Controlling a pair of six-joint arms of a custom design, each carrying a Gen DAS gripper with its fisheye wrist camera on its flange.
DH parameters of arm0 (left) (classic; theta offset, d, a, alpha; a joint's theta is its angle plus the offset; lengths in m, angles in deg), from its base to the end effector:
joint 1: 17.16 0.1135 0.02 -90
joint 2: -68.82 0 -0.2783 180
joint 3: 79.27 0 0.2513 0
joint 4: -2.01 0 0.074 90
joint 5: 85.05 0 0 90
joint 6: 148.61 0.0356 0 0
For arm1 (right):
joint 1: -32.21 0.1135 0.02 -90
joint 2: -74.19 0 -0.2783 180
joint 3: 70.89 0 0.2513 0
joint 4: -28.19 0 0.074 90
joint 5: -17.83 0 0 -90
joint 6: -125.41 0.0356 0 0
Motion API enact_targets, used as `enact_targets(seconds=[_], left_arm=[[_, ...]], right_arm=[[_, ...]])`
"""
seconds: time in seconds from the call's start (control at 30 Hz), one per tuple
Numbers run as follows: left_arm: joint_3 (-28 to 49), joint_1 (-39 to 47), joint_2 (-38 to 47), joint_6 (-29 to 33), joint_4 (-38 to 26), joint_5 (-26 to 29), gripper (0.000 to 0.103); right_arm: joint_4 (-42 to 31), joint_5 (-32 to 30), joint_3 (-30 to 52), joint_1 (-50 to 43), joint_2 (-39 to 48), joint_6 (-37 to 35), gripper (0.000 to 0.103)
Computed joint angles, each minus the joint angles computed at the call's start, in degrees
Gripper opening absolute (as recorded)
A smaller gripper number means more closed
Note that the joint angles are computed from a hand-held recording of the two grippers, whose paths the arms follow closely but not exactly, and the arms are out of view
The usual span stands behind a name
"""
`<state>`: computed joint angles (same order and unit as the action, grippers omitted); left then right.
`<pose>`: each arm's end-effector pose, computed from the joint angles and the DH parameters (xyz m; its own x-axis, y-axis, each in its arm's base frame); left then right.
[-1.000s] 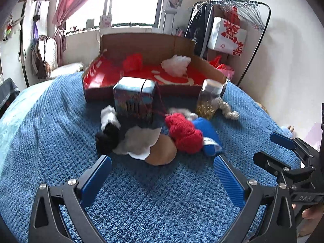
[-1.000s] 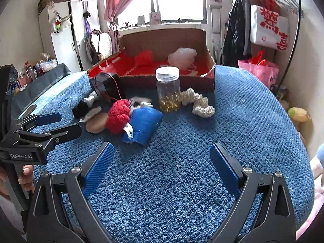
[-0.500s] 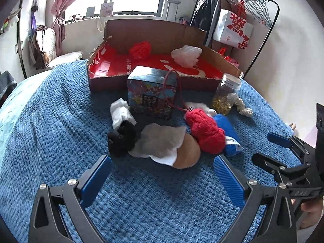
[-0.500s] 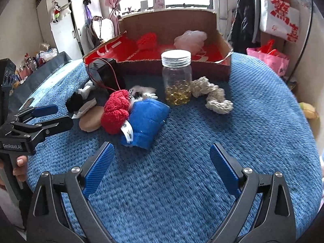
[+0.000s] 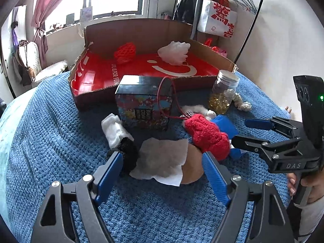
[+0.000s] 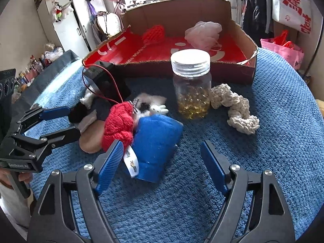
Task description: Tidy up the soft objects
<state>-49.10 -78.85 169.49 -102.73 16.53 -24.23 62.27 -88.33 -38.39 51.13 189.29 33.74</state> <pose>0.1169 -0.1804 0.0630 -0.7272 0.0684 -0.6830 0.1853 0.9776 -0.0994 0.2258 0.0879 0.0353 -0.6943 -0.2676 -0.6682 -0.5063 0.8414 0.1891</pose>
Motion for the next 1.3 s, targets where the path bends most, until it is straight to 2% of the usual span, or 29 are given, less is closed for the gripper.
enact_targets(seconds=[0.2,0.37,0.6,0.77,0.83,0.87,0.93,0.97,1.0,1.03,1.07,1.1,1.17,1.3], left_arm=[[-3.2,-0.2,-5.9,1.8,-0.4,1.0,0.081],[-4.7,0.3,-7.0,2.5,2.0,4.0,0.081],[-4.8,1.9,-8.6,4.0,-2.1,1.6,0.081],[-6.7,7.6,-4.8,7.2,3.3,5.2,0.080],[-7.6,10.5,-1.5,9.1,8.8,8.3,0.077],[-7.8,11.2,-0.4,9.6,10.5,9.3,0.074],[-7.4,13.0,3.1,11.0,14.0,11.5,0.061],[-7.1,13.6,4.6,11.2,15.0,12.4,0.060],[-7.5,14.4,6.4,11.3,18.3,13.4,0.055],[-8.0,14.8,7.3,11.2,20.7,14.1,0.041],[-8.3,15.1,7.6,11.0,21.7,15.2,0.035],[-8.7,15.6,7.8,10.6,23.1,16.7,0.035],[-8.8,13.8,6.9,9.0,21.7,14.2,0.035],[-9.4,9.6,4.1,6.0,18.3,9.9,0.035]], right_arm=[[-1.8,0.7,0.3,-0.8,-1.6,-0.5,0.078],[-3.0,1.4,2.3,-0.8,0.5,-0.7,0.078],[-2.8,1.2,2.6,-0.8,1.2,-1.6,0.078],[-3.1,1.3,3.8,-0.3,2.4,-1.4,0.078],[-3.0,1.5,4.4,0.2,3.0,-0.9,0.077],[-2.8,1.6,4.6,0.7,3.2,-0.6,0.070],[-3.2,1.1,5.0,1.5,3.5,-1.0,0.059],[-2.4,1.4,4.5,2.1,3.7,-1.1,0.049],[-1.8,0.4,4.2,2.2,3.8,-1.8,0.042],[-1.6,-1.2,3.9,2.0,3.8,-2.2,0.032],[-1.0,-1.8,3.2,1.8,3.6,-2.4,0.027],[-0.3,-2.3,2.4,1.6,3.1,-2.7,0.024],[0.7,-3.8,0.8,0.7,2.2,-3.1,0.020],[2.0,-5.3,-2.1,-1.6,0.0,-3.6,0.020]])
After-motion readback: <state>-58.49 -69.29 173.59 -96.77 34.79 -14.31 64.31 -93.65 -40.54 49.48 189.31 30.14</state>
